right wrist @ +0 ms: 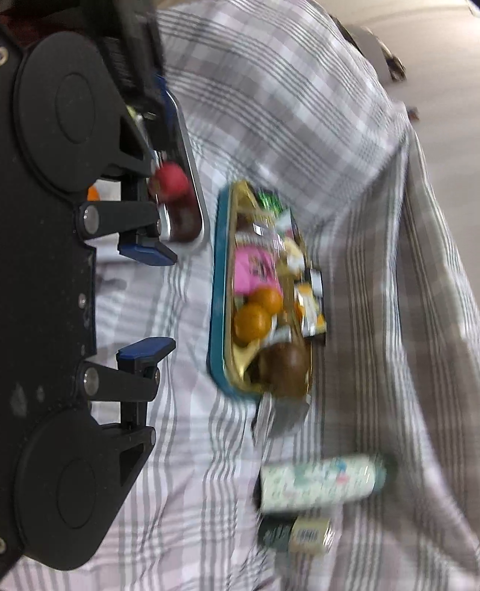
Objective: Organize fruits
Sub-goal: 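Open the left gripper over the tray while the right gripper releases the red apple into it, then move the left gripper toward a red tomato while the right gripper approaches an orange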
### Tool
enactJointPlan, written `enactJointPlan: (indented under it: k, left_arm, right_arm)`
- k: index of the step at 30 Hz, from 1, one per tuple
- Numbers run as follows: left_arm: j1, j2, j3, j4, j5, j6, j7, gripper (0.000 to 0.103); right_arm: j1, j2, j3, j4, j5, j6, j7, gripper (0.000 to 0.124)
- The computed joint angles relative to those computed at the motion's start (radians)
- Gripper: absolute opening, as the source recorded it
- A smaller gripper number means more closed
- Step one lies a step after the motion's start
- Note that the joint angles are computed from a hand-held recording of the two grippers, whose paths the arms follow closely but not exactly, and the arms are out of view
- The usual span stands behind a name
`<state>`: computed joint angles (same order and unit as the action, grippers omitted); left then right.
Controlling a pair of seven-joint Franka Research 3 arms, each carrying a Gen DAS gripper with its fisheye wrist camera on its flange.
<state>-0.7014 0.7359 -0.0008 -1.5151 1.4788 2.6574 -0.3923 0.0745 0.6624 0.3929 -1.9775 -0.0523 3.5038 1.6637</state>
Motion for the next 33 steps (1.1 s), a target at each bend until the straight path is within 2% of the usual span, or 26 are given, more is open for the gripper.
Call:
enactJointPlan:
  k: [3,9,11,13,16,22,26,30,33]
  left_arm:
    - [0.009,0.017,-0.008,0.021,0.017,0.077,0.044,0.035]
    - [0.017,0.03,0.003,0.042,0.1,0.237,0.029,0.035]
    - [0.028,0.036,-0.002,0.05,0.116,0.29,0.029,0.035]
    - [0.036,0.042,-0.007,0.057,0.127,0.326,0.031,0.035]
    - [0.053,0.054,-0.019,0.065,0.097,0.379,0.074,0.035]
    - [0.042,0.071,-0.019,0.063,-0.043,0.423,0.246,0.035]
    - [0.031,0.08,-0.035,0.057,-0.162,0.395,0.401,0.035]
    - [0.029,0.087,-0.048,0.047,-0.257,0.41,0.504,0.035]
    - [0.024,0.087,-0.049,0.034,-0.321,0.405,0.562,0.035]
  right_arm:
    - [0.034,-0.026,-0.054,-0.007,0.057,-0.028,0.005,0.046]
    - [0.152,-0.074,-0.195,-0.029,0.207,-0.065,-0.029,0.046]
    - [0.156,-0.089,-0.205,-0.045,0.235,-0.068,-0.04,0.046]
    - [0.197,-0.11,-0.247,-0.07,0.279,-0.064,-0.055,0.046]
    - [0.237,-0.144,-0.283,-0.121,0.33,-0.044,-0.079,0.046]
    - [0.324,-0.199,-0.349,-0.232,0.452,0.03,-0.135,0.046]
    - [0.277,-0.228,-0.306,-0.293,0.462,0.051,-0.112,0.046]
    - [0.295,-0.232,-0.314,-0.32,0.506,0.081,-0.107,0.046]
    - [0.233,-0.227,-0.267,-0.338,0.449,0.116,-0.048,0.046]
